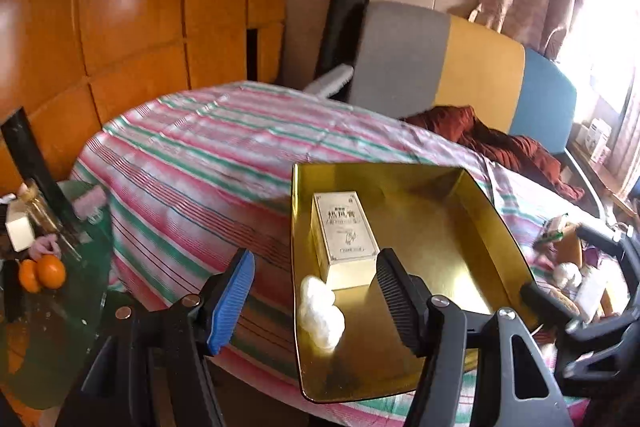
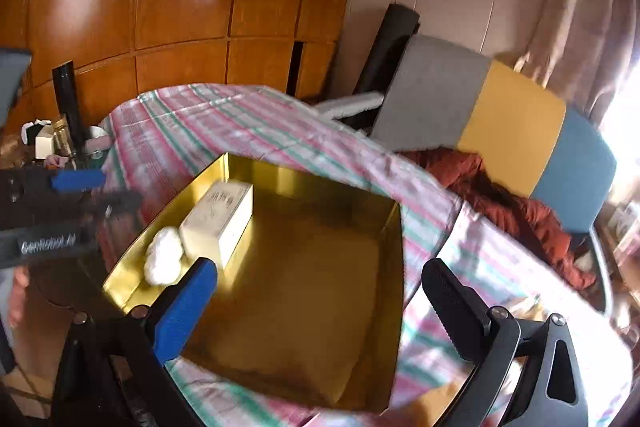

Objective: Organize objects
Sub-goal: 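Carry the white bundle into the gold tray while the right gripper carries the carton, then move both grippers back toward the remaining items on the table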

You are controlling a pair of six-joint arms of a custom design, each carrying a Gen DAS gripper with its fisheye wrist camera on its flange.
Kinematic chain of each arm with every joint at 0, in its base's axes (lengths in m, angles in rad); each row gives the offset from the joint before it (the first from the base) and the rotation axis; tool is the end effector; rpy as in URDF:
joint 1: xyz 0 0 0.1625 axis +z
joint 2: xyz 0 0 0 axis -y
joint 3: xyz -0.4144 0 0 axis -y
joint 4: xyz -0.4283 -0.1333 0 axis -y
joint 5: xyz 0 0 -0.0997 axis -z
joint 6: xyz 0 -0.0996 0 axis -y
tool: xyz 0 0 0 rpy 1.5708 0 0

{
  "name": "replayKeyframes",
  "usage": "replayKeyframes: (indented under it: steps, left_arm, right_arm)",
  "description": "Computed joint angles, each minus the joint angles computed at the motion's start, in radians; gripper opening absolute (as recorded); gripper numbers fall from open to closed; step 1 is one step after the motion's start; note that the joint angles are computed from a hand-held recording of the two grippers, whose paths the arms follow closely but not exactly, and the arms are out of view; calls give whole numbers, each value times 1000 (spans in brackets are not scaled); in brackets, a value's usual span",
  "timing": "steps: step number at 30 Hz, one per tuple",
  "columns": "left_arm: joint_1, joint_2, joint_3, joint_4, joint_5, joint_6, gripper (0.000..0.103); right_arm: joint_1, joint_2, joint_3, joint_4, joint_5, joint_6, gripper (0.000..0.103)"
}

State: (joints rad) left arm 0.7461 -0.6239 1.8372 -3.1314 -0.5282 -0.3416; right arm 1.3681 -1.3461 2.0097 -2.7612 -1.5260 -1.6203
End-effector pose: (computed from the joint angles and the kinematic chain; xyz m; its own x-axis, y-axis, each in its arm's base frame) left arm -0.2896 -0.5663 -0.0099 -0.7570 -0.0531 -0.6512 0.4637 0.6585 -0.5928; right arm 0.0210 -0.5821 0.2668 -0.1252 -0.8545 0.5041 -0.9905 0.1369 -0.0138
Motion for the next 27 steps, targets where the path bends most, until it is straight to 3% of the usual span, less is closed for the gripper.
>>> replayKeyframes:
  steps: [4, 6, 10, 14, 24, 27]
  left_arm:
    - [-10, 5, -1, -43, -21, 44, 64]
    - [-14, 10, -3, -44, -23, 60, 64]
    - [-30, 20, -6, -29, -18, 63, 64]
    - [-43, 40, -21, -19, -11, 100, 64]
    - [-60, 79, -58, 24, -62, 137, 64]
    - [-69, 92, -70, 19, -93, 169, 65]
  right_arm:
    - [-4, 52, -36, 21, -144, 93, 102]
    - [-17, 62, -57, 55, -168, 126, 99]
    - [-49, 36, -84, 152, -156, 174, 99]
    - [-75, 12, -97, 177, -122, 184, 100]
    - [-142, -56, -122, 154, 58, 172, 100]
    - [-154, -57, -143, 149, 73, 179, 100]
